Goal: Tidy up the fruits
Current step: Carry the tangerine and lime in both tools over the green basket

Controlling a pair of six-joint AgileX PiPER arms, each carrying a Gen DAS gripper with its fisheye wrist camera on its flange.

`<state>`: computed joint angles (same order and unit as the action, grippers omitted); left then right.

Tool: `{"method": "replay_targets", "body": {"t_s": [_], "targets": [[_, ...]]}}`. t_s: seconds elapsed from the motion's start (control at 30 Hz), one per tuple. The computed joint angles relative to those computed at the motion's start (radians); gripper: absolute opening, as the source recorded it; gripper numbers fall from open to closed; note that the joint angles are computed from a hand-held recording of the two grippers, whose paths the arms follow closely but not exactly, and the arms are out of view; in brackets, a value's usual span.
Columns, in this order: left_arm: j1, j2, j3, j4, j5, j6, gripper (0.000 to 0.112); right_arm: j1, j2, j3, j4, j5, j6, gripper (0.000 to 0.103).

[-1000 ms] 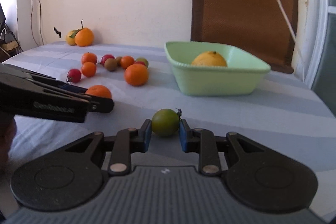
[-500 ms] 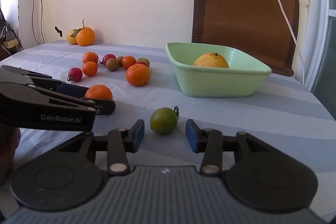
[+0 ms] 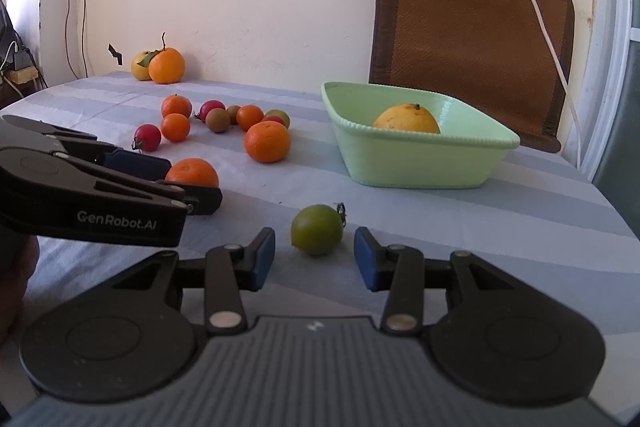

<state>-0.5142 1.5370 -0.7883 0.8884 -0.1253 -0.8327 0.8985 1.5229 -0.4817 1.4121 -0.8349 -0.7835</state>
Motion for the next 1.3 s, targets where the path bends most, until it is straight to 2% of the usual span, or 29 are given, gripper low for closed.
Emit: {"method": "replay_targets", "body": {"t_s": [0.47, 0.6, 1.3], "targets": [[-0.002, -0.004, 0.008, -0.084, -0.006, 0.089, 0.06, -0.011, -0.001, 0.0, -0.012, 0.019, -0.002, 0.047], [-0.004, -0.008, 0.014, -0.15, -0.01, 0.157, 0.061, -0.01, 0.0, 0.0, -0.012, 0.017, -0.001, 0.047], [-0.001, -0.013, 0.022, -0.202, -0.019, 0.218, 0.064, 0.006, 0.004, -0.004, -0.003, 0.009, -0.008, 0.047]]}}
